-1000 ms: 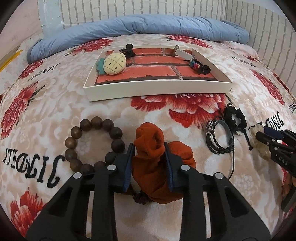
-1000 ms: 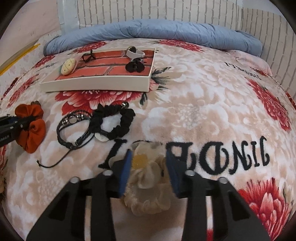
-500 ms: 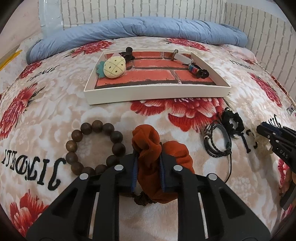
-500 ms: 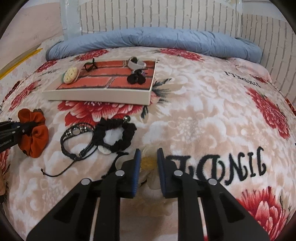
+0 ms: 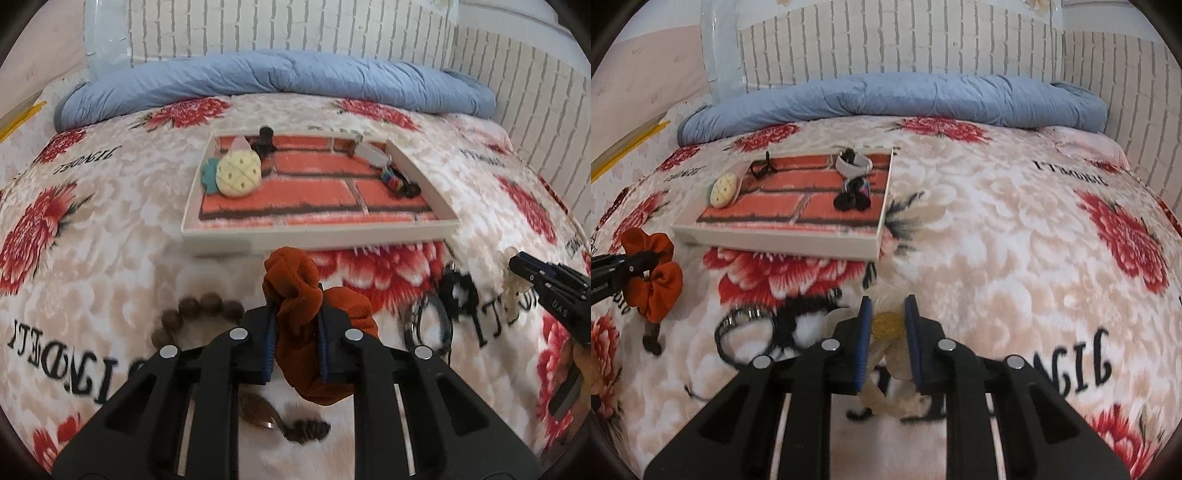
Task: Organize jewelry
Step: 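Lift the orange scrunchie with the left tool while the right tool grasps the cream fuzzy scrunchie, then carry both scrunchies into the brick-pattern tray and open both tools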
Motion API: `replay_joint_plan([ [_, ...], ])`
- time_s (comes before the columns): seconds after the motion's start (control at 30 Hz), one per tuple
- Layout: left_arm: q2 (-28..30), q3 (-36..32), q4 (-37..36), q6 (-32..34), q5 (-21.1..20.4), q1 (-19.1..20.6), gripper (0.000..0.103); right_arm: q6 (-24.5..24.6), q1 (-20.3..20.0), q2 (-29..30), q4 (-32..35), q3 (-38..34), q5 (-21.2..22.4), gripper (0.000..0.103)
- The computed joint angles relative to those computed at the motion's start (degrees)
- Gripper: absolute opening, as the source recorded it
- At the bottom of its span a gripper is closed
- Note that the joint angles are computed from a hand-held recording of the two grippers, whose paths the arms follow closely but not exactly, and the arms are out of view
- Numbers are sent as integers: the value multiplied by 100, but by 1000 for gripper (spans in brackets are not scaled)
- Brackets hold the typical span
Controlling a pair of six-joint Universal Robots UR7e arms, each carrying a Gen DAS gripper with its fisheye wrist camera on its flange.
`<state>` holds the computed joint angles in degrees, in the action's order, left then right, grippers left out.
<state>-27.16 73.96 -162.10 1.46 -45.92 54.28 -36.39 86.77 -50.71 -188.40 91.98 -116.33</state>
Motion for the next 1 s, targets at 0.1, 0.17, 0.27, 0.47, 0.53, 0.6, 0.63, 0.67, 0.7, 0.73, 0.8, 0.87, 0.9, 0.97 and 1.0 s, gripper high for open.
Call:
replay_joint_plan([
  [0.1,112,-390,81,126,22,31,16,52,63,180,207,-410,61,19],
  [0.17,215,-721,137,220,9,57,16,21,126,355,327,-726,56,19],
  [0.27,418,-1299,292,396,-12,92,16,21,205,629,546,-1218,53,19],
  [0.47,981,-2527,718,727,56,219,16,47,324,1277,1050,-2297,-15,19],
  [0.53,1199,-2931,880,802,127,287,16,135,321,1449,1220,-2590,3,19],
  [0.6,1384,-3255,991,873,196,354,16,162,329,1677,1385,-2943,-46,19],
  [0.63,1495,-3461,1083,891,210,402,16,142,329,1750,1399,-3038,-71,19],
  [0.67,1551,-3570,1144,890,199,438,16,141,325,1862,1475,-3214,-86,19],
  [0.7,1646,-3743,1224,906,208,485,16,145,324,1914,1510,-3296,-94,19],
  [0.73,1686,-3794,1225,934,232,514,16,126,322,1990,1514,-3399,-121,19],
  [0.8,1804,-3978,1292,966,281,584,16,95,308,2124,1506,-3588,-155,19],
  [0.87,1868,-4089,1339,966,261,640,16,146,279,2179,1530,-3666,-123,19],
  [0.9,1891,-4126,1349,984,265,656,16,153,268,2205,1530,-3700,-122,19],
  [0.97,1952,-4219,1345,1056,290,695,16,137,245,2248,1493,-3744,-131,19],
  [1.0,1971,-4250,1345,1068,274,712,16,156,232,2253,1485,-3742,-122,19],
])
